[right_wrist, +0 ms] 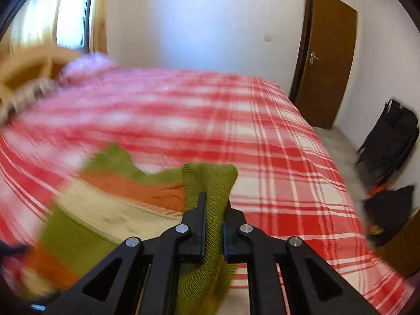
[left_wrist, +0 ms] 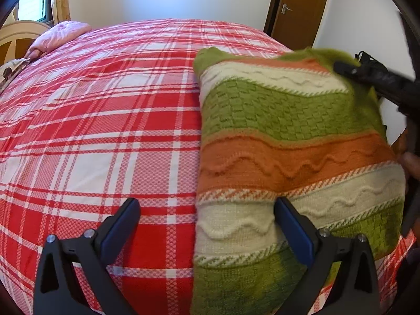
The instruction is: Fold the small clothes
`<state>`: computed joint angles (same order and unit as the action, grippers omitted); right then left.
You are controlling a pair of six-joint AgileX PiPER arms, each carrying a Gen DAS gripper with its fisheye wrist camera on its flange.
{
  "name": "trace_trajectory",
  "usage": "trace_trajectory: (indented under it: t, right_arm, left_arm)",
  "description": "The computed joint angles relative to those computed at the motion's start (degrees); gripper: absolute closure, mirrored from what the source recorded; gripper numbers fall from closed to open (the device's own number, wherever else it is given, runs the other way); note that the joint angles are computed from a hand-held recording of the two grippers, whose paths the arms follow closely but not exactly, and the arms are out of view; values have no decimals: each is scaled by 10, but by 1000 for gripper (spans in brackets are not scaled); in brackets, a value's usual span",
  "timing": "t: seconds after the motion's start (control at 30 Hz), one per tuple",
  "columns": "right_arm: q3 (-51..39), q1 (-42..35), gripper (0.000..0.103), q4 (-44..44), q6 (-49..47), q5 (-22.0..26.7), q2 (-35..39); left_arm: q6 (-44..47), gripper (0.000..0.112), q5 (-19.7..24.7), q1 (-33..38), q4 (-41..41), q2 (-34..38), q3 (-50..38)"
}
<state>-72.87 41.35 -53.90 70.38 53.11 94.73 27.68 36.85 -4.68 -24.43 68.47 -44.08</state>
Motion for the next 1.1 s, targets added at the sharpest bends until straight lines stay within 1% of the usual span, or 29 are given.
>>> trace_trajectory:
  t: [0.1, 0.17, 0.2, 0.27, 0.3, 0.37, 0.43, 0.47, 0.53, 0.6, 0.7, 0.77, 0.93, 1.1]
  right_arm:
    - [18, -40, 95, 48, -6, -41, 16]
    - [32, -47, 95, 48, 7, -53, -2]
    - [36, -45, 94, 45, 11, -51, -12]
    - [37, -26, 92, 34, 21, -24, -32]
    - [34, -8, 89, 22, 40, 7, -43]
    - [32, 50, 88, -29, 95, 90, -63]
    - [29, 109, 88, -58, 117, 153, -75]
    - [31, 131, 88, -63, 122, 161, -83]
    - [37, 171, 88, -50, 117, 139, -95]
    - [25, 201, 88, -22, 100, 142, -79]
    - [39, 210, 88, 21, 111, 111, -62]
    - [52, 215, 88, 26, 123, 111, -48]
    - [87, 215, 88, 9, 167, 92, -50]
    - [101, 228, 88, -20, 195, 98, -39]
  left_arm:
    - [-60, 9, -12, -31, 59, -7, -1]
    - [-97, 9, -22, -53, 103, -15, 2]
    - [-111, 9, -25, -61, 119, -16, 3]
    - [-132, 9, -26, -69, 141, -17, 1]
    - [-135, 9, -24, -70, 144, -15, -2]
    - [-130, 9, -15, -65, 138, -9, -8]
    - [-119, 9, -10, -57, 129, -4, -14]
    - [-115, 9, -7, -54, 126, -2, -15]
    - [-130, 9, -4, -61, 140, -5, -16]
    - [-159, 9, -5, -74, 170, -6, -18]
    - [-200, 9, -5, -93, 213, -13, -16]
    - [-223, 9, -3, -104, 239, -18, -14]
    - [-264, 9, 5, -127, 288, -22, -15]
    - [-283, 9, 9, -136, 308, -22, -17]
